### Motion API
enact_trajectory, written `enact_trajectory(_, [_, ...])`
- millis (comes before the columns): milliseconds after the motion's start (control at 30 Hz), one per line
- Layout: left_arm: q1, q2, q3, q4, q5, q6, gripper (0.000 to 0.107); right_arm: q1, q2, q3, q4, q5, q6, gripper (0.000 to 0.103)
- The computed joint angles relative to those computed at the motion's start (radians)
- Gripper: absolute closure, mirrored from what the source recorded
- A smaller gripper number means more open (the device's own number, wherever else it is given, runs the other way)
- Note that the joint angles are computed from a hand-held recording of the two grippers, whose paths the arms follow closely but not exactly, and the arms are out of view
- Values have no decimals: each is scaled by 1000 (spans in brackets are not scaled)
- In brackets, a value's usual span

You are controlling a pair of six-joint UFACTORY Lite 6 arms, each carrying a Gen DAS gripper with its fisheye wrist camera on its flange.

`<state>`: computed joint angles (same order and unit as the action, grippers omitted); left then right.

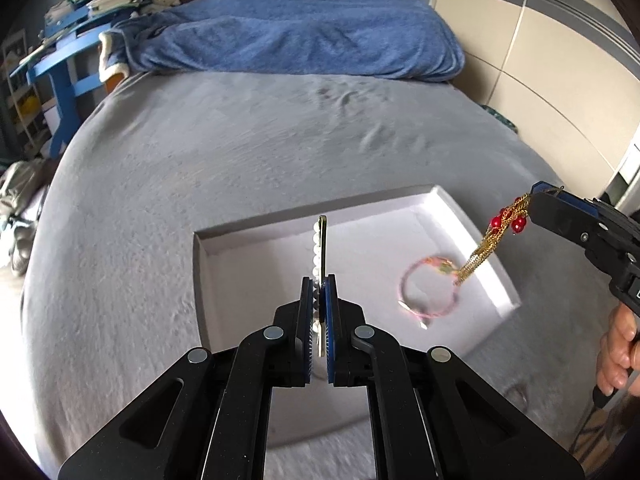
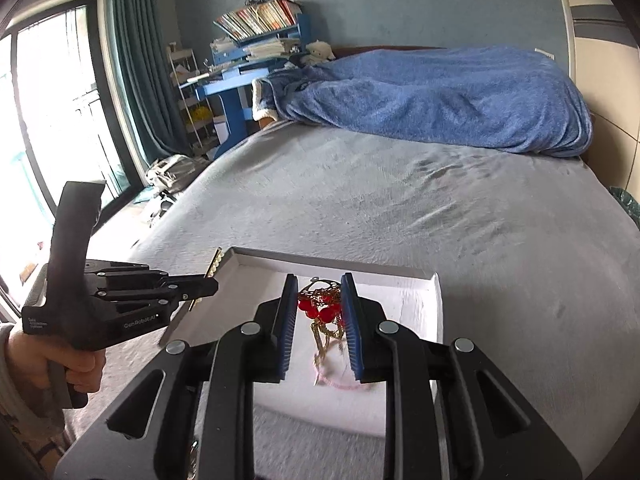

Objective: Organize jewelry
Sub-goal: 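Carry the pearl pin and red pendant into the grey box and open both tools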

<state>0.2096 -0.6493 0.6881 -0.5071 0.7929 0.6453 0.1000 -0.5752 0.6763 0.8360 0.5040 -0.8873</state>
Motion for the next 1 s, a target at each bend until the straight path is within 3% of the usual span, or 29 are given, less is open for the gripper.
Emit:
enact_trajectory(400, [-73, 312, 13, 48, -222, -20, 101, 107, 450, 178, 169, -206, -167, 81])
enact_trajectory(733, [-129, 427, 24, 77, -287, -71, 100, 121, 636, 229, 137, -293, -152, 81])
enact_trajectory(867, [-131, 422, 25, 85, -281, -96, 89, 104, 657, 233, 86, -296, -113, 81])
enact_trajectory(1000, [-123, 373, 11, 85, -267, -110, 65, 94, 664, 232, 17, -303, -53, 80])
